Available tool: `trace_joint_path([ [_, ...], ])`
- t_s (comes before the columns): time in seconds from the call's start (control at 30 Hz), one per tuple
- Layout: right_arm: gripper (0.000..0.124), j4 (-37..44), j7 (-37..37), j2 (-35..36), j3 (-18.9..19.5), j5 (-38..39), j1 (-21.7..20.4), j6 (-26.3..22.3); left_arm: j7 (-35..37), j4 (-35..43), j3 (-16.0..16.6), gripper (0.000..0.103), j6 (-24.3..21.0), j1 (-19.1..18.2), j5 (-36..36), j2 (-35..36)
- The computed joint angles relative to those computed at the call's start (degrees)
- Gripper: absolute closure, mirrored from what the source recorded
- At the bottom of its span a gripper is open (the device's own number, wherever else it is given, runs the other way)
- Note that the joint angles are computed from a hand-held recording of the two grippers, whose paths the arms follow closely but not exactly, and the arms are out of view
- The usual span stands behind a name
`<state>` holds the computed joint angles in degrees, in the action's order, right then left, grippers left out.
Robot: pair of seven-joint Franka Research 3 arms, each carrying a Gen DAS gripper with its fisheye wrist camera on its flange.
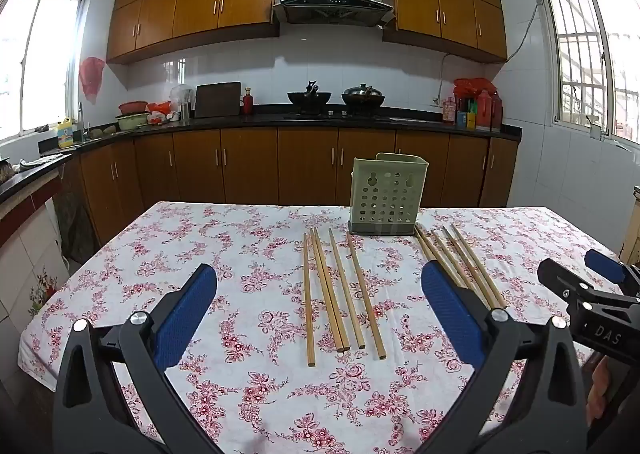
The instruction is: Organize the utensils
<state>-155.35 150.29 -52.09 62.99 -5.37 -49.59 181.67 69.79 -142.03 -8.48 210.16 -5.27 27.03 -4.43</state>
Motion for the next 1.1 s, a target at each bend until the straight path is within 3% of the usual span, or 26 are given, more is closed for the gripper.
trace_joint_path([
  [1.1, 0.025, -0.13, 0.37, 0.04, 0.05, -0.11, 0.32, -0.19, -0.58, 0.07, 0.09, 0.002, -0.37, 0.04, 0.65, -0.11],
])
